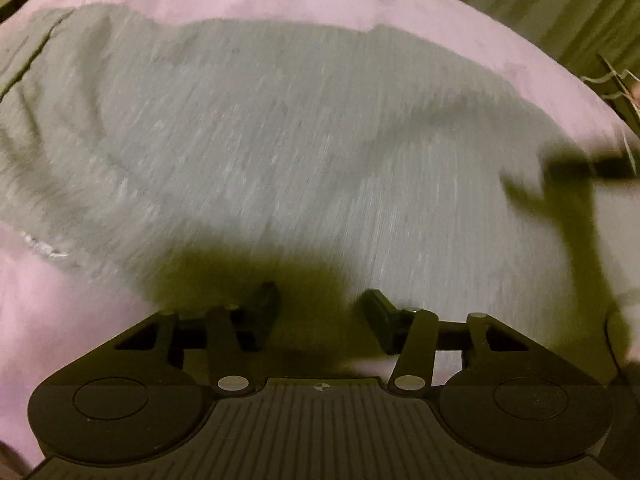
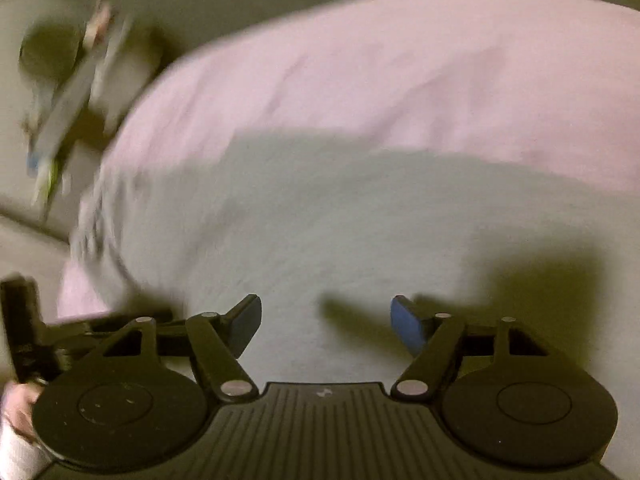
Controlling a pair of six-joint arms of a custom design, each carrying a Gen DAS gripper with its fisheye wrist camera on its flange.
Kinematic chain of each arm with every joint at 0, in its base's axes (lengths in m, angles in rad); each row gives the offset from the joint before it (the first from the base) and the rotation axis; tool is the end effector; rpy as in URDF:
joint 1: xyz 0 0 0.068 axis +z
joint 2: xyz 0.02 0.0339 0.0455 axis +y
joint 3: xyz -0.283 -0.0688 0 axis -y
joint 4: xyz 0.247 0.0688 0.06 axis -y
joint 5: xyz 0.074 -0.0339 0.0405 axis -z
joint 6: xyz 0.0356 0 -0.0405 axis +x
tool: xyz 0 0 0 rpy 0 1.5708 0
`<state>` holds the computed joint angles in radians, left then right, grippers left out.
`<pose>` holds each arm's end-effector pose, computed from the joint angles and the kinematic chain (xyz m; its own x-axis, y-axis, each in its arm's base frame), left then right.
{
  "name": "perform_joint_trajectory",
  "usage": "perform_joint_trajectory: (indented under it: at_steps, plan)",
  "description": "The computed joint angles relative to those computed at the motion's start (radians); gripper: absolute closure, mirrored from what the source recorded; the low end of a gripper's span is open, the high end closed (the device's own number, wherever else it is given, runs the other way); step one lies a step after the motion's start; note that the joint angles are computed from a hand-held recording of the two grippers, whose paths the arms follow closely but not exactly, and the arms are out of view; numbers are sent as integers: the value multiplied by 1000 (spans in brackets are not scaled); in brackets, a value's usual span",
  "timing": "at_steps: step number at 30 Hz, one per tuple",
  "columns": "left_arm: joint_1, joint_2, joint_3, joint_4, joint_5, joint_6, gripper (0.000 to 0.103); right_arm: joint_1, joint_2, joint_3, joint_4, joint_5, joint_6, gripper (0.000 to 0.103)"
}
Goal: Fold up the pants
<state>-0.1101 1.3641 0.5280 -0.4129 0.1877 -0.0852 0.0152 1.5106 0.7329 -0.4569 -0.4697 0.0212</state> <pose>0.2045 -0.0293 0.1440 -0.9537 0.0213 -0.3001 0.0858 0.9754 -0.2033 0.2557 0.0200 0.1656 -0.9471 0.0045 -0.3208 -0.1428 0.8894 0.4342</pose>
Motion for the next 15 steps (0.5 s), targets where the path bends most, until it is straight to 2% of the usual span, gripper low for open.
perform_joint_trajectory:
  at_steps: [2,4,6,8,9,11,13,14,15]
  plan:
    - [78,-9,-10,-14,57,52,59,57,66,81,38,29,44,33]
    - [157,26,11,-36,121,54,60,51,148,202,49,-17,97,31]
    - [161,64,49,-59,122,78,60,43,250,334,47,-98,123,25]
    - [167,65,96,-114,118,90,59,64,360,466,41,-113,136,25]
    - [183,69,124,-123,134,93,52,77,401,519,20,-112,136,25]
    - [202,94,163,-92,151,92,45,104,519,667,-41,-115,131,25]
    - [217,159,225,-44,140,84,45,128,642,814,-165,-138,97,26]
    - [218,184,247,-23,130,73,43,142,693,875,-226,-144,87,30]
    - [229,224,278,6,132,69,42,153,739,924,-287,-163,59,40]
